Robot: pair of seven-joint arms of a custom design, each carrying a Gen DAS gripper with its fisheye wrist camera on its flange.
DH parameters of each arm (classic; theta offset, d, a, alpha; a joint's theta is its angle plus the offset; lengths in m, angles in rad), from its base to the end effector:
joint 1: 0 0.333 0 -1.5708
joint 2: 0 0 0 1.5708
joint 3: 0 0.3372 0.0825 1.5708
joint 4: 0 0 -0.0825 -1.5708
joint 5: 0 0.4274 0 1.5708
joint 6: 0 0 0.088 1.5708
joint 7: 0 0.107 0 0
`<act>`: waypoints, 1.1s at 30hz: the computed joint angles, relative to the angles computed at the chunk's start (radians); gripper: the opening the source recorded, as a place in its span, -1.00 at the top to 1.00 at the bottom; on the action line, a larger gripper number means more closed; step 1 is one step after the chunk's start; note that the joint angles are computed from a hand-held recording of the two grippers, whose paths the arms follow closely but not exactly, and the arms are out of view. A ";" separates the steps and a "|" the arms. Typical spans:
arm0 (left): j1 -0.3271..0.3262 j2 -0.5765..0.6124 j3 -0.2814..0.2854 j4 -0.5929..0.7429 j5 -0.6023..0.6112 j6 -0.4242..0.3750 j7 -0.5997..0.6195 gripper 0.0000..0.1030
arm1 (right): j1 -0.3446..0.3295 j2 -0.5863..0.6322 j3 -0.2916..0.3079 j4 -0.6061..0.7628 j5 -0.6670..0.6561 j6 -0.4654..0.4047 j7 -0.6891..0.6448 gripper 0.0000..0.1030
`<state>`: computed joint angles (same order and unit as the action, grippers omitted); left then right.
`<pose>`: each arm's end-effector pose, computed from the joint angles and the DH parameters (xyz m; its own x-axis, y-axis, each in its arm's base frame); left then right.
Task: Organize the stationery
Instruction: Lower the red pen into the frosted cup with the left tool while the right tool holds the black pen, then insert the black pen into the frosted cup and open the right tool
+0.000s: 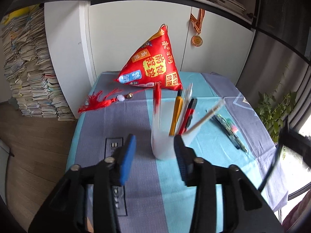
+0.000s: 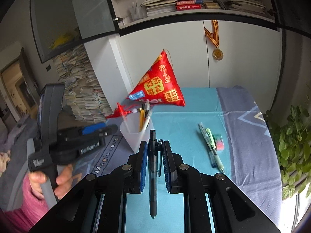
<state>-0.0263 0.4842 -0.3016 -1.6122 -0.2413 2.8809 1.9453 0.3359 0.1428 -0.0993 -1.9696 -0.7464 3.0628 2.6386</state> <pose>0.7512 -0.1972 0.4465 -0.4219 -0.9033 0.0774 -0.6355 0.2338 -0.7359 0.6337 0.2113 0.4964 0.0091 -0.9754 -0.2202 -0.5778 0.1746 -0.7973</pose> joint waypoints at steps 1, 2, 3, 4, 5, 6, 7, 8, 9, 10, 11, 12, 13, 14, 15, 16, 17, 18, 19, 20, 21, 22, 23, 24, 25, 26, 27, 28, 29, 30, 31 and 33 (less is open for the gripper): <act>0.017 -0.014 -0.016 -0.038 -0.011 0.020 0.025 0.21 | 0.004 0.009 -0.004 0.020 -0.010 0.000 0.008 0.68; 0.022 -0.017 -0.020 -0.053 -0.014 0.025 0.035 0.21 | 0.008 0.019 -0.007 0.039 -0.014 0.001 0.010 0.68; 0.030 -0.021 -0.024 -0.073 -0.021 0.026 0.041 0.21 | 0.011 0.030 -0.011 0.063 -0.016 -0.001 0.010 0.68; 0.038 -0.019 -0.029 -0.081 -0.030 0.016 0.046 0.21 | 0.018 0.045 -0.018 0.092 -0.020 -0.006 0.015 0.68; 0.044 -0.015 -0.033 -0.084 -0.039 0.002 0.051 0.21 | 0.024 0.061 -0.025 0.121 -0.020 -0.008 0.016 0.68; 0.046 -0.009 -0.031 -0.082 -0.046 -0.016 0.050 0.21 | 0.031 0.080 -0.035 0.155 -0.022 -0.006 0.021 0.68; 0.044 -0.003 -0.024 -0.080 -0.048 -0.032 0.044 0.21 | 0.040 0.099 -0.046 0.187 -0.022 -0.005 0.025 0.68; 0.043 0.002 -0.019 -0.078 -0.051 -0.043 0.040 0.21 | 0.051 0.117 -0.060 0.218 -0.023 -0.004 0.031 0.68; 0.043 0.008 -0.014 -0.076 -0.054 -0.054 0.035 0.21 | 0.064 0.137 -0.074 0.249 -0.023 -0.006 0.038 0.68; 0.044 0.014 -0.012 -0.071 -0.059 -0.066 0.034 0.21 | 0.072 0.159 -0.084 0.284 -0.016 -0.010 0.037 0.68; 0.047 0.017 -0.011 -0.070 -0.064 -0.072 0.036 0.21 | 0.077 0.180 -0.090 0.313 -0.003 -0.009 0.032 0.68; 0.049 0.018 -0.011 -0.072 -0.068 -0.072 0.039 0.21 | 0.082 0.197 -0.094 0.339 0.014 -0.011 0.023 0.68; 0.048 0.017 -0.007 -0.075 -0.067 -0.066 0.040 0.21 | 0.091 0.221 -0.105 0.372 0.025 -0.015 0.018 0.68; 0.045 0.015 -0.003 -0.079 -0.063 -0.058 0.041 0.21 | 0.104 0.241 -0.119 0.400 0.033 -0.023 0.014 0.68; 0.044 0.013 0.000 -0.082 -0.059 -0.052 0.044 0.21 | 0.115 0.266 -0.132 0.435 0.040 -0.034 0.009 0.68; 0.046 0.012 -0.001 -0.085 -0.058 -0.047 0.050 0.21 | 0.118 0.287 -0.135 0.462 0.053 -0.041 -0.005 0.68; 0.050 0.011 -0.004 -0.086 -0.058 -0.046 0.059 0.21 | 0.113 0.311 -0.127 0.492 0.076 -0.049 -0.029 0.68; 0.056 0.010 -0.009 -0.088 -0.061 -0.045 0.068 0.21 | 0.110 0.329 -0.121 0.512 0.099 -0.059 -0.051 0.68; 0.060 0.010 -0.011 -0.089 -0.065 -0.042 0.074 0.21 | 0.101 0.353 -0.108 0.541 0.130 -0.073 -0.079 0.68; 0.065 0.010 -0.015 -0.089 -0.070 -0.040 0.081 0.21 | 0.092 0.372 -0.094 0.562 0.162 -0.079 -0.105 0.68; 0.072 0.010 -0.019 -0.090 -0.077 -0.040 0.088 0.21 | 0.085 0.389 -0.085 0.580 0.191 -0.085 -0.127 0.68; 0.072 0.013 -0.017 -0.087 -0.078 -0.044 0.089 0.21 | 0.090 0.405 -0.092 0.596 0.210 -0.089 -0.134 0.68; 0.071 0.016 -0.013 -0.083 -0.077 -0.050 0.087 0.21 | 0.108 0.418 -0.117 0.608 0.216 -0.091 -0.125 0.68; 0.070 0.019 -0.009 -0.078 -0.076 -0.056 0.086 0.21 | 0.131 0.432 -0.150 0.622 0.212 -0.095 -0.107 0.68; 0.067 0.023 -0.004 -0.073 -0.073 -0.063 0.083 0.21 | 0.146 0.441 -0.169 0.628 0.210 -0.099 -0.099 0.68; 0.066 0.025 -0.002 -0.070 -0.071 -0.066 0.082 0.21 | 0.146 0.451 -0.168 0.640 0.217 -0.108 -0.107 0.68; 0.065 0.027 0.001 -0.069 -0.070 -0.069 0.081 0.21 | 0.141 0.459 -0.160 0.650 0.228 -0.115 -0.121 0.68; 0.062 0.029 0.005 -0.065 -0.066 -0.073 0.077 0.21 | 0.143 0.466 -0.160 0.657 0.233 -0.121 -0.129 0.68; 0.061 0.030 0.007 -0.062 -0.064 -0.077 0.074 0.21 | 0.151 0.470 -0.170 0.659 0.230 -0.128 -0.127 0.68; 0.061 0.032 0.007 -0.060 -0.063 -0.078 0.074 0.21 | 0.162 0.475 -0.183 0.661 0.224 -0.135 -0.121 0.68; 0.061 0.032 0.007 -0.059 -0.063 -0.078 0.075 0.21 | 0.168 0.478 -0.188 0.661 0.219 -0.141 -0.119 0.68; 0.065 0.031 0.004 -0.060 -0.066 -0.080 0.079 0.21 | 0.163 0.483 -0.176 0.661 0.223 -0.152 -0.133 0.68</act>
